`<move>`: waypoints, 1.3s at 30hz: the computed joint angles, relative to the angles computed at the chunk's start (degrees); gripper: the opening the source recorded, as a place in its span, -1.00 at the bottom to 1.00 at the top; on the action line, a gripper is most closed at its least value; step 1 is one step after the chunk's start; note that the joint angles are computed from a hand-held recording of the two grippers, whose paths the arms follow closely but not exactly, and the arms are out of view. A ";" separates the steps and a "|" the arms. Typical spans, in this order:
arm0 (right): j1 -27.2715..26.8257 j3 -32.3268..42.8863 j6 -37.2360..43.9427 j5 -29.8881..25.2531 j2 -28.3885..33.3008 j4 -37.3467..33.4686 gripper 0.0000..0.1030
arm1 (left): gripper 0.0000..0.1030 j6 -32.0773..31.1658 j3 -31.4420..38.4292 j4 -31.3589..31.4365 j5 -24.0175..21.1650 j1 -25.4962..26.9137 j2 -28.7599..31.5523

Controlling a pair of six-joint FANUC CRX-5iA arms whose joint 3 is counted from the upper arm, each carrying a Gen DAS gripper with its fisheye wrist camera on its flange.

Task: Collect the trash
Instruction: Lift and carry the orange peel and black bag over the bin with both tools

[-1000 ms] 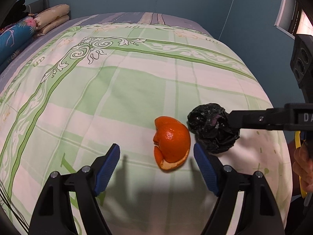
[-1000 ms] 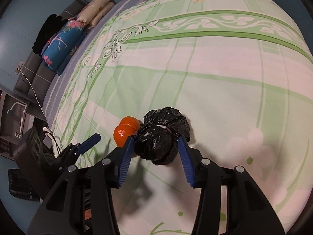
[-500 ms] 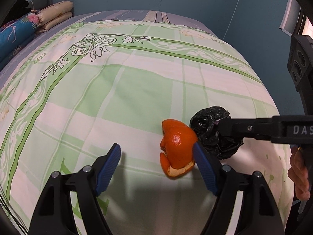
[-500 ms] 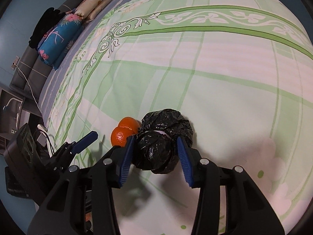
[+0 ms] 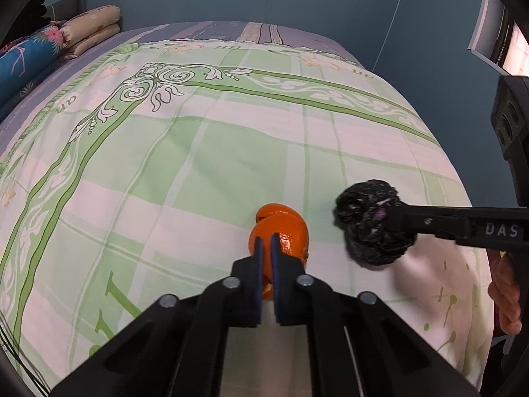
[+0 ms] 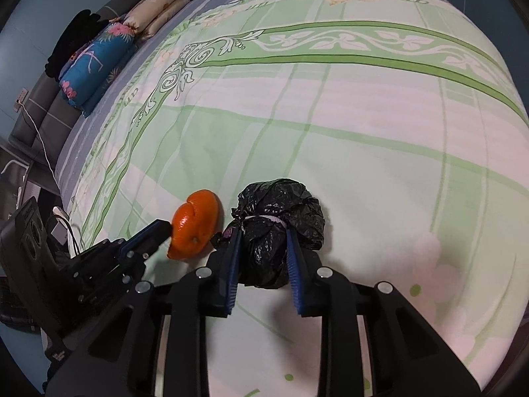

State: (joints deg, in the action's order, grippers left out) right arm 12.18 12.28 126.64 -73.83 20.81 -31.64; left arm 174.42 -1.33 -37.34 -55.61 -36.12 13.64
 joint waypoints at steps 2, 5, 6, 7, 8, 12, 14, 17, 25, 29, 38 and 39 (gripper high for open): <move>-0.68 0.02 -0.20 0.30 -0.25 0.05 -0.53 | -0.94 0.55 -0.28 -0.01 -0.39 0.22 -0.18; -1.85 0.42 -0.05 0.02 -0.35 -0.42 -0.53 | -0.94 1.11 -1.53 0.22 1.11 0.55 -1.10; -2.67 0.69 0.41 -0.55 -0.45 -1.02 -0.53 | -0.94 1.41 -1.93 0.15 1.68 0.52 -1.53; -3.23 0.79 0.89 -0.90 -0.59 -1.46 -0.53 | -0.94 1.76 -2.28 -0.01 2.13 0.44 -1.94; -3.70 0.73 1.26 -0.95 -0.87 -1.77 -0.53 | -0.94 2.22 -3.02 -0.14 3.45 0.44 -2.64; -7.06 1.66 3.02 -3.14 -1.24 -4.53 -0.53 | -0.58 3.54 -3.24 -2.17 5.39 -0.94 -3.44; -8.66 1.95 3.98 -4.09 -1.40 -5.77 -0.53 | -0.18 3.19 -1.87 -2.95 4.26 -1.80 -2.47; -11.95 3.03 5.22 -6.96 -1.15 -8.37 -0.53 | -0.06 -0.25 0.44 -1.05 3.55 -1.66 -0.16; -17.91 4.39 7.72 -10.68 -1.19 -11.93 -0.53 | -0.28 -3.68 3.57 4.20 0.17 1.08 4.90; -20.60 4.94 8.99 -12.02 -1.66 -13.31 -0.53 | -0.40 0.72 2.64 1.49 -0.73 0.15 2.66; -29.07 5.52 13.49 -17.13 -3.52 -17.61 -0.53 | -0.43 3.01 11.05 -7.60 -11.09 -9.13 1.35; -30.21 5.58 13.99 -17.64 -3.82 -18.17 -0.53 | -0.43 2.83 12.06 -8.24 -11.42 -9.84 1.51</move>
